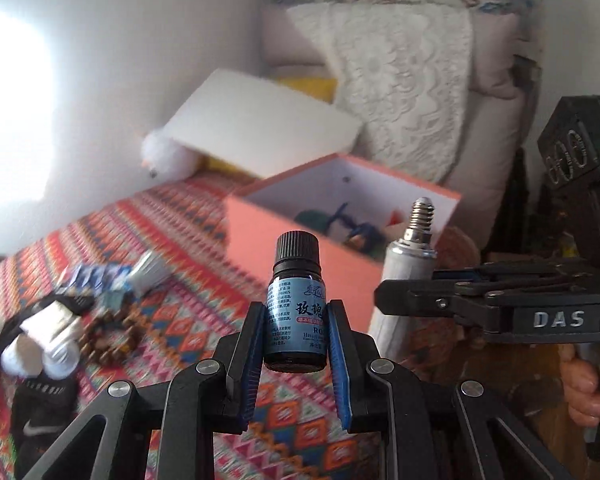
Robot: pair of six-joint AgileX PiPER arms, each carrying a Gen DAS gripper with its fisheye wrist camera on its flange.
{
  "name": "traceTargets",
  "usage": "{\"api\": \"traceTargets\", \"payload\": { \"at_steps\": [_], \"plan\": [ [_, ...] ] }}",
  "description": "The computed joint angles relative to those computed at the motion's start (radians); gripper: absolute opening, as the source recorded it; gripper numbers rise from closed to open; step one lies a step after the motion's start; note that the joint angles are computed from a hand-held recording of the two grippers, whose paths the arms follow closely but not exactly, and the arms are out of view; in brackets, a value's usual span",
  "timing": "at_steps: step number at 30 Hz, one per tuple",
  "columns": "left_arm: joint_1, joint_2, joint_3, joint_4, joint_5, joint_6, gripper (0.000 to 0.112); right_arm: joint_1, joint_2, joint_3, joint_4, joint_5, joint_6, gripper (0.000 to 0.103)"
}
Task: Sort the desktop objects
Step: 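Carry the small bottle and white bulb into the pink box and release both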
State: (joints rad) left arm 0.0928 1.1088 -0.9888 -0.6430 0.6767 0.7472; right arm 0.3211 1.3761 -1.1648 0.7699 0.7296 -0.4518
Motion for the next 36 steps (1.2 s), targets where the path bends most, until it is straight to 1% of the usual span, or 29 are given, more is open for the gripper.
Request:
{"api": "traceTargets", "payload": {
  "at_steps": [2, 6, 10, 12, 15, 18, 21, 23, 27, 28, 29, 30, 31, 32, 34, 36],
  "plan": [
    [-0.098, 0.020, -0.040, 0.075, -0.035, -0.090, 0.023, -0.060, -0.033, 0.013, 0.016, 0.021, -0.024, 0.029],
    [-0.266, 0.102, -0.140, 0.227, -0.087, -0.261, 0.023, -0.201, -0.074, 0.017, 0.057, 0.071, -0.085, 0.030],
    [-0.379, 0.224, -0.261, 0.344, -0.128, -0.396, 0.023, -0.352, -0.074, -0.013, 0.095, 0.119, -0.141, 0.030],
    [-0.419, 0.301, -0.339, 0.393, -0.131, -0.448, 0.023, -0.394, -0.051, -0.044, 0.092, 0.112, -0.149, 0.030],
    [-0.453, 0.430, -0.478, 0.420, -0.097, -0.484, 0.023, -0.444, 0.010, -0.106, 0.089, 0.088, -0.158, 0.029],
    [-0.470, 0.577, -0.643, 0.430, -0.046, -0.500, 0.023, -0.487, 0.100, -0.200, 0.077, 0.075, -0.150, 0.030],
    [-0.460, 0.726, -0.817, 0.407, 0.037, -0.502, 0.024, -0.479, 0.218, -0.305, 0.035, 0.046, -0.109, 0.030],
    [-0.459, 0.811, -0.915, 0.419, 0.082, -0.521, 0.024, -0.474, 0.306, -0.379, -0.003, 0.042, -0.071, 0.030],
    [-0.459, 0.977, -1.118, 0.462, 0.178, -0.569, 0.025, -0.454, 0.467, -0.513, -0.061, 0.058, -0.010, 0.030],
    [-0.460, 1.008, -1.155, 0.475, 0.191, -0.582, 0.036, -0.448, 0.502, -0.544, -0.075, 0.068, 0.003, 0.030],
    [-0.462, 1.009, -1.153, 0.496, 0.177, -0.599, 0.061, -0.441, 0.537, -0.584, -0.096, 0.084, 0.019, 0.031],
    [-0.466, 1.003, -1.137, 0.523, 0.152, -0.620, 0.070, -0.431, 0.557, -0.602, -0.116, 0.081, 0.036, 0.034],
    [-0.470, 0.985, -1.103, 0.559, 0.114, -0.646, 0.077, -0.425, 0.561, -0.601, -0.123, 0.064, 0.048, 0.054],
    [-0.467, 0.968, -1.073, 0.569, 0.083, -0.658, 0.082, -0.419, 0.565, -0.598, -0.129, 0.047, 0.059, 0.068],
    [-0.447, 0.940, -1.035, 0.531, 0.061, -0.653, 0.088, -0.418, 0.556, -0.579, -0.114, 0.007, 0.052, 0.079],
    [-0.430, 0.903, -0.984, 0.510, 0.033, -0.668, 0.090, -0.421, 0.553, -0.574, -0.097, -0.001, 0.044, 0.080]
  ]
}}
